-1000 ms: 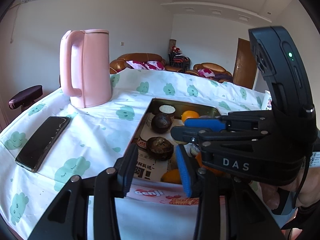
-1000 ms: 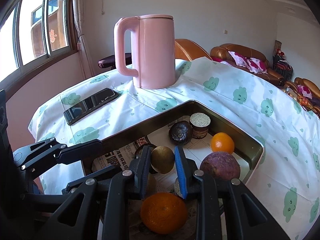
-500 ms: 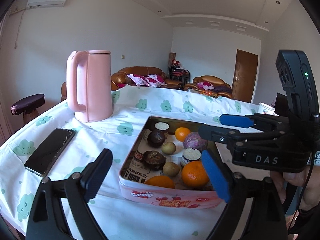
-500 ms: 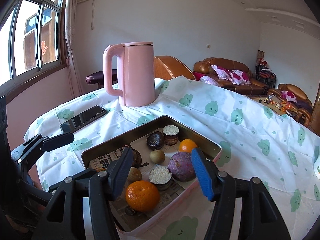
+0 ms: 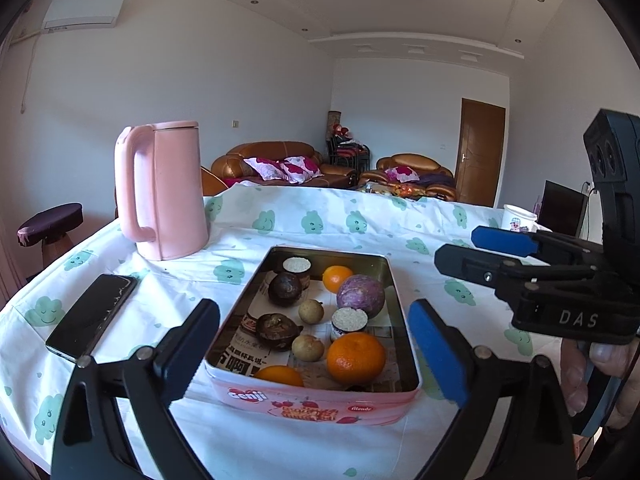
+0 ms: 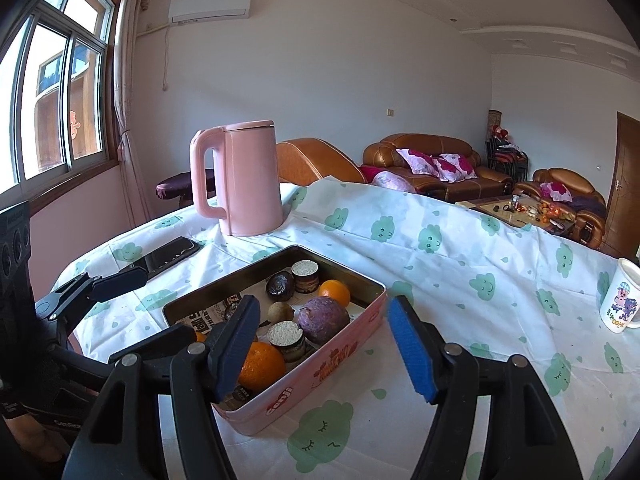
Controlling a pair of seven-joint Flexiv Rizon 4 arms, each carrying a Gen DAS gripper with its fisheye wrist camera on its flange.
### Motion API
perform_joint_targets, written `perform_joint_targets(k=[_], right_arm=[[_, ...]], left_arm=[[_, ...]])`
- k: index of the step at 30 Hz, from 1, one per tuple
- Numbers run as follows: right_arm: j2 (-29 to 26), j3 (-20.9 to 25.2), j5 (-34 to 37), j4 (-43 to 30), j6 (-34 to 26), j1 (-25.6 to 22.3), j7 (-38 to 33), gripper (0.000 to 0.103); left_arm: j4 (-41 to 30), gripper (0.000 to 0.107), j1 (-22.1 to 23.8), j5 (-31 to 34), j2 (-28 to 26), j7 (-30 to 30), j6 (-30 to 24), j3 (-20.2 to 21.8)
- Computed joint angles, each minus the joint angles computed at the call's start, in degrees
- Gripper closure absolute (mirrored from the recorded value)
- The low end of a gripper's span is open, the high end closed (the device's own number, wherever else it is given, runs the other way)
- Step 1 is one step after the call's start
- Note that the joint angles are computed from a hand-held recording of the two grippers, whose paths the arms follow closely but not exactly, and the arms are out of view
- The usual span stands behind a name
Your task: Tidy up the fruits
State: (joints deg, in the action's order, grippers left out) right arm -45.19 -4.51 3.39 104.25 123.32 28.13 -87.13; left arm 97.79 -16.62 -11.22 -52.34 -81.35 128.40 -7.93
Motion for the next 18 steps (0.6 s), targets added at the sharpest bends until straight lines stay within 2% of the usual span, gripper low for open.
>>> perform_joint_targets(k=[18], right_arm=[[1.45,1.37,1.43,3.10,3.62,-1.54,-0.20,0.033]], left_arm=[[-0.88,0.009,-1.51,-0.76,0.08,1.37,-0.88,0.40]])
